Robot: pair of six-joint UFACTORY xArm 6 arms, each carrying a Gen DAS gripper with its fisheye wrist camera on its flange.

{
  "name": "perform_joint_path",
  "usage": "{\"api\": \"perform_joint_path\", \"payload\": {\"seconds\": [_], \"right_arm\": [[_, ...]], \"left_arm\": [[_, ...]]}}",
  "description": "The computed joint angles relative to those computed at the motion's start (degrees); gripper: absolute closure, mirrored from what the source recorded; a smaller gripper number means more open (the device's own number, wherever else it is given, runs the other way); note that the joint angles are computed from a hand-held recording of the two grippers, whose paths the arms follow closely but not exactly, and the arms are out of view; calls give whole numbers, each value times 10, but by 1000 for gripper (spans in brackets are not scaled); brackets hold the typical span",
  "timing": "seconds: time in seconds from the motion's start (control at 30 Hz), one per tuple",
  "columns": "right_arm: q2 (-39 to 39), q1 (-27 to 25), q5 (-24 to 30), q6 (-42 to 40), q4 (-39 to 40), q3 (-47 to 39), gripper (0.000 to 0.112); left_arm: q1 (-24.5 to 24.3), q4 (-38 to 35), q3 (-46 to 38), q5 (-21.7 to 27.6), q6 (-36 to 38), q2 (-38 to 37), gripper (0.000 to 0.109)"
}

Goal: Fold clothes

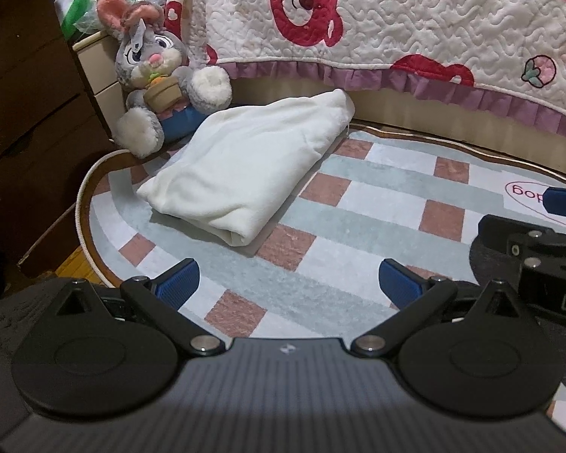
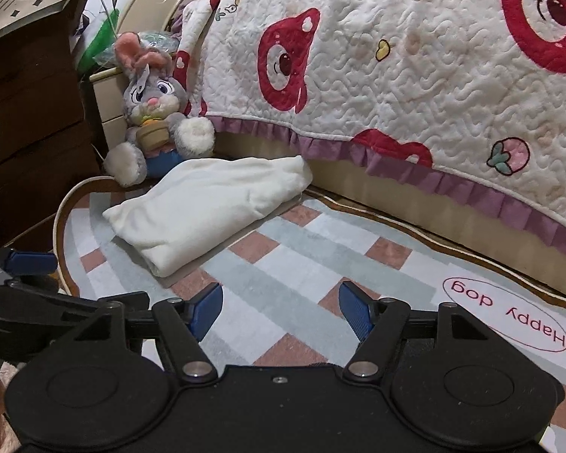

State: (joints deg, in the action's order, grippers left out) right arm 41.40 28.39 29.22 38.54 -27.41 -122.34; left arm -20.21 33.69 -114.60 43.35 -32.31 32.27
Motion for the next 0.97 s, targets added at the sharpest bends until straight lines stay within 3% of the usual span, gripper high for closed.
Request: {"api": "perform_joint_path", "payload": {"seconds": [0.97], "right_arm": [[8, 6, 18, 3, 5, -14, 39]], "left_arm": [[3, -25, -16, 23, 16, 6, 6]]}}
